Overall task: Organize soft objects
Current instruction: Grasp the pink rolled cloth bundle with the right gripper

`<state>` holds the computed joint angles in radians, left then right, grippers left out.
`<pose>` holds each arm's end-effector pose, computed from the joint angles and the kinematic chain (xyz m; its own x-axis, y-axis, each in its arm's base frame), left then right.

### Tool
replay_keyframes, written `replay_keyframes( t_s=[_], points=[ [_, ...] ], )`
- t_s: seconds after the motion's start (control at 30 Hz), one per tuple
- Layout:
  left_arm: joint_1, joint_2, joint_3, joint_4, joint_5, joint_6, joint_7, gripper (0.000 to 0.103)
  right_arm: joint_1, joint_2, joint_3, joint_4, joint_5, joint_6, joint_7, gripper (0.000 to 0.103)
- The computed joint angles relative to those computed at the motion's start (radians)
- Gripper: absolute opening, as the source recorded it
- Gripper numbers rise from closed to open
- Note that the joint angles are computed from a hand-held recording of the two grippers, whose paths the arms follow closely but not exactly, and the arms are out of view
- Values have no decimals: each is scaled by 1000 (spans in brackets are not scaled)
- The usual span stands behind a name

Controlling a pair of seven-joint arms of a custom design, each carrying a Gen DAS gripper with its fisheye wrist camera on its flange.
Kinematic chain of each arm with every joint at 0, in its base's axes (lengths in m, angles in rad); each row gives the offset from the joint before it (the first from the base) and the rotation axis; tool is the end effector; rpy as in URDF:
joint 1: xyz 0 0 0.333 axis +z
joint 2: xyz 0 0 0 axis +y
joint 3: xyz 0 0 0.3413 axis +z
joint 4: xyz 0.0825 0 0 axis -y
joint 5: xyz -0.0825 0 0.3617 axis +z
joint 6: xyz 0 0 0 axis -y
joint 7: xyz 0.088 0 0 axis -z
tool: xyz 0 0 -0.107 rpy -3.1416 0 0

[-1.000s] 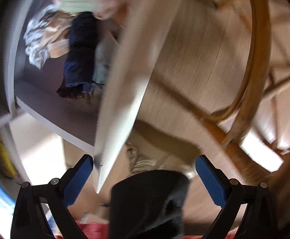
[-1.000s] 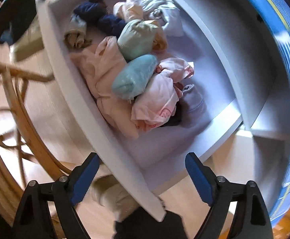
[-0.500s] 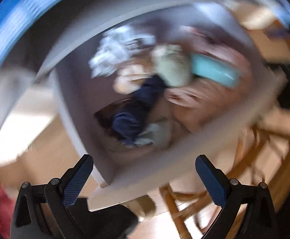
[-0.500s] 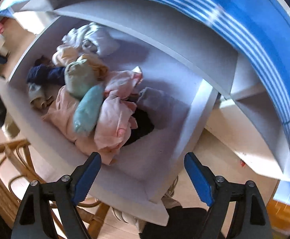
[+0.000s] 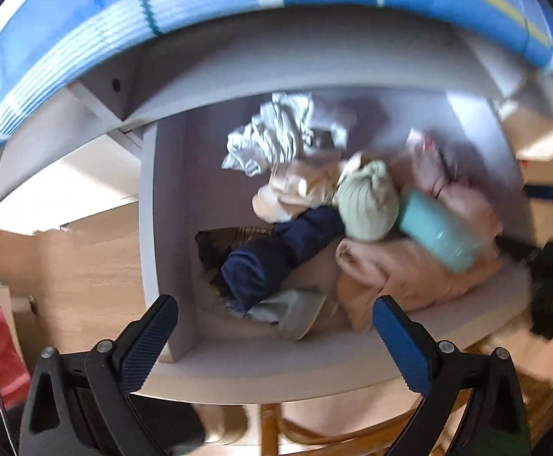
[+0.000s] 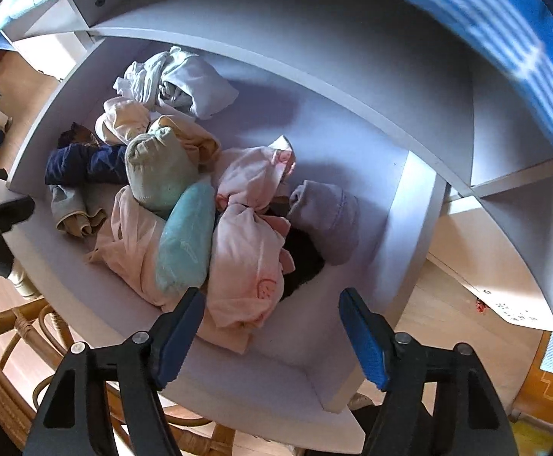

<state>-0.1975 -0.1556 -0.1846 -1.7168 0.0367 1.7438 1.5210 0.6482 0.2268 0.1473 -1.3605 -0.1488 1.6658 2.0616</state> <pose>0.4586 -0.1901 0.6784 -0.3241 -0.9444 -0.0561 -0.9267 0.3288 -0.1817 0.4497 0.4210 0.6257 0.2985 -0.9523 0.0641 -0.9443 -0.3044 -0.1251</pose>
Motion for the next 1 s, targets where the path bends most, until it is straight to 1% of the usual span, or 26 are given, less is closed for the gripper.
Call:
replay_keyframes(
  t_s=[0.07,0.2,0.4,0.6,0.8,1.0],
  points=[
    [-2,0,-7,9,9,13,-24,103,2,1,-1,-7,-8,12,6,74],
    [-9,-7,-16,1,52,70,-32,103,5,-3,0,-15,-21,35,12,74],
    [-10,-19,-13,-6,57,137,-52,103,7,-12,-5,-26,-47,69,52,74],
    [-16,-25,-16,-15,61,174,-57,103,7,-2,-8,-23,-71,61,88,71],
    [-20,-29,-19,-32,81,198,-60,103,8,13,-9,-39,-78,83,102,70],
    [-14,-28,-19,-38,92,190,-94,103,11,42,-16,-48,-70,109,118,69]
  ],
)
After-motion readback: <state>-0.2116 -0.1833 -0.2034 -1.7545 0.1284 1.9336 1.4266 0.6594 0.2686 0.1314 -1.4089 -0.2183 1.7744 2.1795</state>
